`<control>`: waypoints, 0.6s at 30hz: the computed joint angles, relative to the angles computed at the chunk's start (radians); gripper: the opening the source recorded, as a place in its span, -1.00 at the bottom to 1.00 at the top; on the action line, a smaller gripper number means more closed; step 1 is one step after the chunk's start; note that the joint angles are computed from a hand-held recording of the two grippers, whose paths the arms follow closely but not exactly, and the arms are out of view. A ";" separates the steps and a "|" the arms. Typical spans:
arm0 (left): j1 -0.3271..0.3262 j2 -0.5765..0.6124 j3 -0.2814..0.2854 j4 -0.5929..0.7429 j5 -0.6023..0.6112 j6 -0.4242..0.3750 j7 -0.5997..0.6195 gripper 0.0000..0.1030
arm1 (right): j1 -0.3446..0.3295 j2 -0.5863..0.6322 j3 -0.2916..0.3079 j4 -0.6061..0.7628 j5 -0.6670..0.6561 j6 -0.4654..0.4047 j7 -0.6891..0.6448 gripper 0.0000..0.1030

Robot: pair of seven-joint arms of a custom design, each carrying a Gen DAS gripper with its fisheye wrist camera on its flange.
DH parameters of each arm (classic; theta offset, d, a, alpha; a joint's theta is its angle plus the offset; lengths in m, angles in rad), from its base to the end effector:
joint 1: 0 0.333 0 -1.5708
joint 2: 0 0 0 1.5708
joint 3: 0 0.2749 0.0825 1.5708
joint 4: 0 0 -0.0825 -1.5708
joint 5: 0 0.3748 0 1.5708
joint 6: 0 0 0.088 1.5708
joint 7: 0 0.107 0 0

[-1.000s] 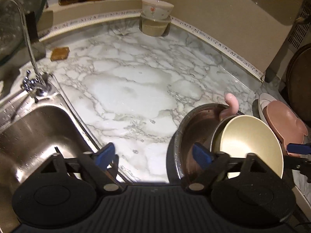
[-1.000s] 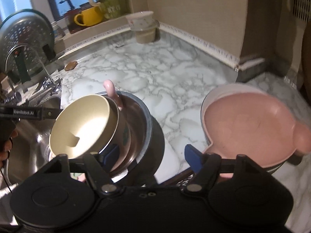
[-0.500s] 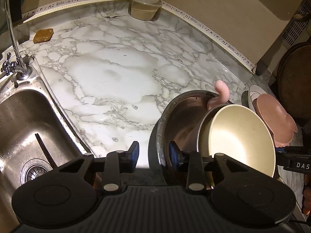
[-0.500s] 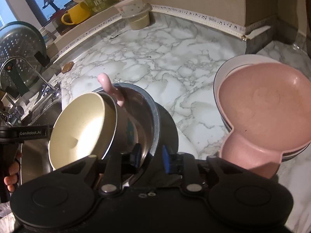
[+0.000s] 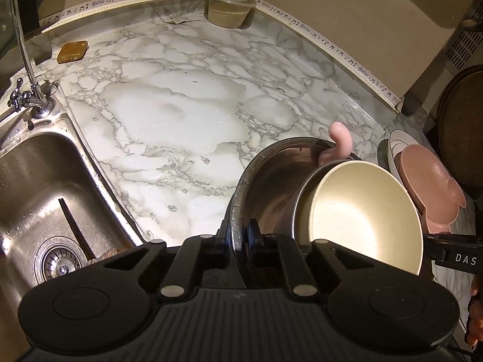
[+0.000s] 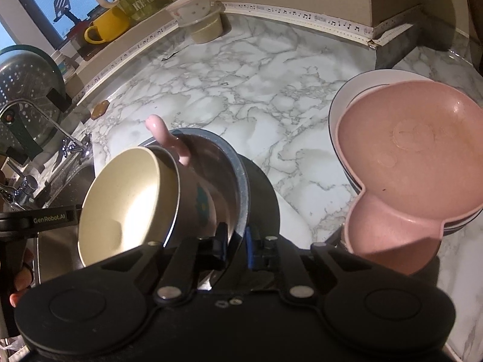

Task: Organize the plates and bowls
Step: 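Carry the nested steel bowl stack with both grippers over the pink plates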

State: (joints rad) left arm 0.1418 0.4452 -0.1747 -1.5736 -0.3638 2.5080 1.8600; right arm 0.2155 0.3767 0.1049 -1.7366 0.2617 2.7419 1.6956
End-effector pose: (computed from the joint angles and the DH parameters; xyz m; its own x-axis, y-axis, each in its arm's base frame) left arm 0.6937 -0.0029 0.4077 -0.1141 -0.9591 0.2590 -0.8658 -0.0318 -0.4994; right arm 0.6458 0.1956 0.4003 0.0630 -0.9434 -0.3257 -0.8476 0.1218 -0.5165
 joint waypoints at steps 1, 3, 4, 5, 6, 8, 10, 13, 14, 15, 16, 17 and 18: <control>-0.003 -0.003 0.002 -0.003 0.005 0.001 -0.004 -0.81 | 0.002 -0.001 -0.003 0.001 -0.006 -0.004 0.001 -0.76; -0.006 -0.009 0.003 -0.009 0.009 0.003 -0.010 -0.81 | 0.004 -0.006 -0.006 -0.005 -0.011 -0.003 0.006 -0.76; -0.009 -0.012 0.005 -0.010 0.014 0.004 -0.016 -0.81 | 0.003 -0.009 -0.005 -0.008 -0.011 -0.003 0.003 -0.76; -0.013 -0.015 0.008 -0.011 0.021 0.001 -0.026 -0.81 | -0.001 -0.012 -0.003 -0.010 -0.005 -0.007 0.001 -0.77; -0.017 -0.017 0.010 -0.009 0.027 -0.005 -0.037 -0.81 | -0.003 -0.016 -0.002 -0.011 -0.001 -0.012 0.000 -0.77; -0.024 -0.017 0.014 0.001 0.041 -0.019 -0.056 -0.81 | -0.002 -0.026 -0.007 -0.018 -0.006 -0.014 0.001 -0.78; -0.031 -0.020 0.016 0.006 0.052 -0.027 -0.072 -0.81 | -0.002 -0.036 -0.011 -0.022 -0.010 -0.021 0.003 -0.78; -0.047 -0.008 0.024 0.042 0.083 -0.064 -0.117 -0.81 | -0.006 -0.041 -0.017 -0.011 -0.006 -0.054 0.019 -0.78; -0.052 -0.004 0.025 0.052 0.092 -0.074 -0.129 -0.81 | -0.004 -0.042 -0.022 -0.010 -0.013 -0.062 0.025 -0.78; -0.056 -0.003 0.025 0.057 0.102 -0.079 -0.138 -0.81 | -0.004 -0.045 -0.025 -0.010 -0.018 -0.070 0.030 -0.78; -0.061 -0.002 0.025 0.062 0.111 -0.083 -0.144 -0.81 | -0.006 -0.048 -0.026 -0.008 -0.019 -0.079 0.032 -0.78; -0.065 0.000 0.025 0.071 0.120 -0.090 -0.151 -0.81 | -0.010 -0.051 -0.026 -0.007 -0.017 -0.089 0.030 -0.78; -0.069 0.005 0.025 0.085 0.126 -0.101 -0.159 -0.81 | -0.013 -0.054 -0.027 -0.007 -0.015 -0.098 0.028 -0.78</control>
State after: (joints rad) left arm 0.0732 0.4506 -0.1498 -1.4887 -0.2380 2.4072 1.7012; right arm 0.2025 0.3222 0.0777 -1.7438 0.2463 2.6444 1.7238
